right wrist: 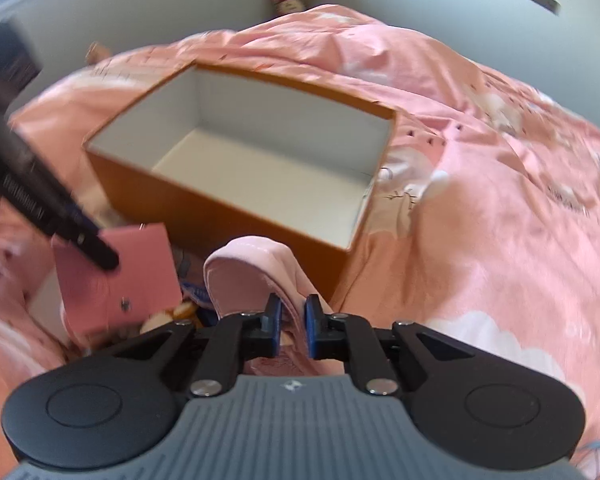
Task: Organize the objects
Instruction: 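Lower the pink wallet into the box and open the left tool while right carries the pouch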
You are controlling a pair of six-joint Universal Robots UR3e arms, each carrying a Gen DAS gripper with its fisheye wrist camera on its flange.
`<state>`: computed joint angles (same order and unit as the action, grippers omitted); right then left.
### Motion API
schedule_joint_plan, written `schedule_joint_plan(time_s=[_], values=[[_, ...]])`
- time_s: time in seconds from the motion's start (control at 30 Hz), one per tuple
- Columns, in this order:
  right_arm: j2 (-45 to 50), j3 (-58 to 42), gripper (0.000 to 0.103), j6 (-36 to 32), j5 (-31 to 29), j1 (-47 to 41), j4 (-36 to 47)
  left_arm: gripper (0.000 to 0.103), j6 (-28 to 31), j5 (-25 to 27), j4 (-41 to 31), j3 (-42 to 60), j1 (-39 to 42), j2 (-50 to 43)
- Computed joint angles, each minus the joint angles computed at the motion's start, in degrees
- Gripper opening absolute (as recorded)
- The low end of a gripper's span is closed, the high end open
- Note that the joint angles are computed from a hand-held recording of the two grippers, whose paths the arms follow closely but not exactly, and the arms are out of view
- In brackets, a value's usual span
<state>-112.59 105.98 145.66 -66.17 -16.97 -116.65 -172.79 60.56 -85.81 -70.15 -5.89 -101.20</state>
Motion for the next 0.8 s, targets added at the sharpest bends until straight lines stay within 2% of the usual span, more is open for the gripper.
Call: schedule_joint_plan(time_s=[0.13, 0.27, 0.4, 0.5, 0.63, 0.8], values=[[-0.5, -4.0, 0.011, 4.8, 3.7, -3.7, 5.4, 0.019, -1.0, -1.0, 2.5, -1.5, 0.1, 3.8], [-1.1, -7.0, 0.011, 7.4, 7.8, -7.3, 9.8, 0.019, -1.3, -5.3, 2.3, 0.3, 2.6, 6.0], [-1.0, -10.3, 0.011, 9.9, 13.4, -11.5, 12.4, 0.019, -5.8, -8.2, 7.7, 2.4, 4.3, 5.6], [0.2, -11.4, 0.011, 14.7, 15.1, -11.9, 8.0, 0.019, -12.3, -7.6, 15.1, 4.7, 4.0, 2.5], [5.0, -12.7, 0.011, 23.8, 16.2, -10.3, -0.9, 0.019, -20.7, -4.1, 26.7, 6.6, 1.1, -4.1], [12.0, -14.8, 0.011, 34.3, 12.3, -5.8, -11.5, 0.019, -26.5, -0.9, 31.4, 12.2, -1.8, -14.3]])
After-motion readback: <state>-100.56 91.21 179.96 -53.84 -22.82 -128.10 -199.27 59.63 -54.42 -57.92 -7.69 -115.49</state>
